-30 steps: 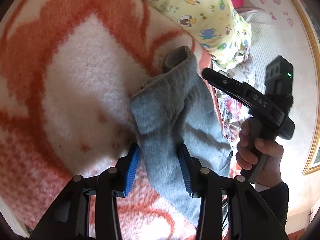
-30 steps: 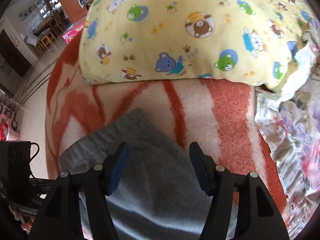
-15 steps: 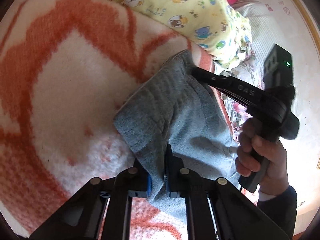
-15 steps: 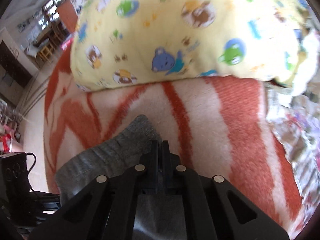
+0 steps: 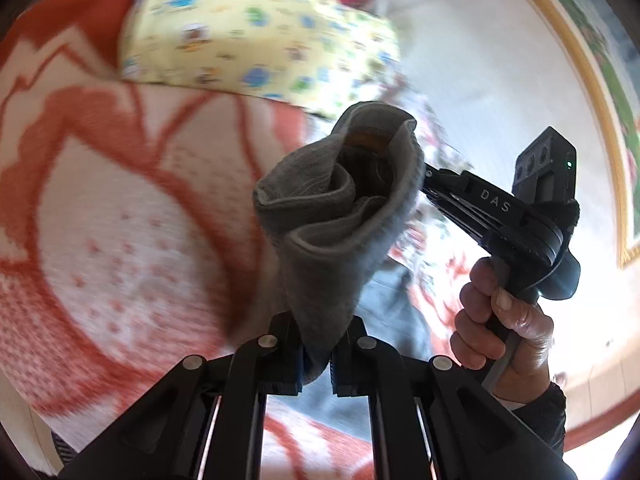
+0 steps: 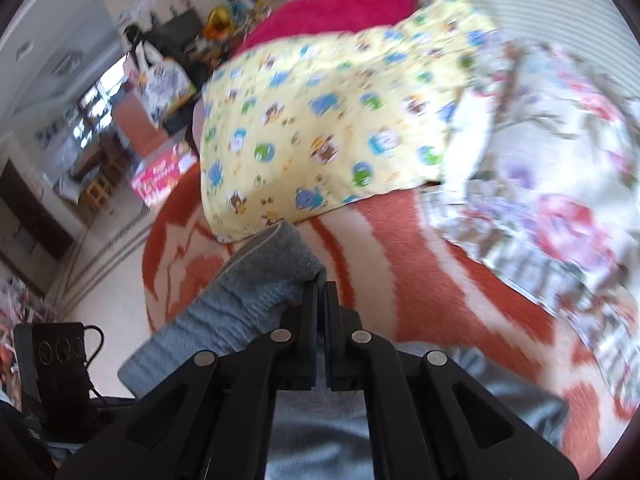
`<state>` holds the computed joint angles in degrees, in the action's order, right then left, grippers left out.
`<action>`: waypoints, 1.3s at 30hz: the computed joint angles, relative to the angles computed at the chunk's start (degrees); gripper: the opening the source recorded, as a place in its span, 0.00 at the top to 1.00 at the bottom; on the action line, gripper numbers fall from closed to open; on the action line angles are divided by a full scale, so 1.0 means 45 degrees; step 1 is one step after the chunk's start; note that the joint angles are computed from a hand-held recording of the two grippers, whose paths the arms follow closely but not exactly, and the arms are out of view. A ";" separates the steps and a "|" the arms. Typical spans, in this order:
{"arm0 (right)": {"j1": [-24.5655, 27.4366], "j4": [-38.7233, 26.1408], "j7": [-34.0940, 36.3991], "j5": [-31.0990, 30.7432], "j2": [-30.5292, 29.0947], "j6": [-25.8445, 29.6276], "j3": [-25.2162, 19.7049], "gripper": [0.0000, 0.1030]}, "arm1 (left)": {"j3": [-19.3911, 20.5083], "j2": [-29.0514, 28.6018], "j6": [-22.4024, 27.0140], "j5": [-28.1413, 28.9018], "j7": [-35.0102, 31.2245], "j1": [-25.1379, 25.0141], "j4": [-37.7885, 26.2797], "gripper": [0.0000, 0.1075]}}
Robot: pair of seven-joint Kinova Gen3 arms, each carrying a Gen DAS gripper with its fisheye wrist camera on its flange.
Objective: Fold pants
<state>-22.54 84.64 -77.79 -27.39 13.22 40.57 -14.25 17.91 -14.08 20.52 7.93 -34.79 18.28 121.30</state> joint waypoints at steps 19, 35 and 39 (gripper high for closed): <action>0.1734 0.6497 0.3368 -0.5488 -0.6006 0.0083 0.3753 0.97 | 0.2530 0.2798 0.1123 -0.4050 0.2700 0.2382 -0.3551 0.94; 0.3190 0.9764 0.5119 -0.5727 -0.8606 0.1946 0.8668 0.97 | 0.1177 0.6610 0.3082 -0.6461 0.2718 0.6997 -0.7710 0.94; 0.3538 1.0481 0.6162 -0.6407 -0.8442 0.2373 1.0035 0.97 | 0.0561 0.7374 0.3737 -0.6618 0.2389 0.8038 -0.8659 0.94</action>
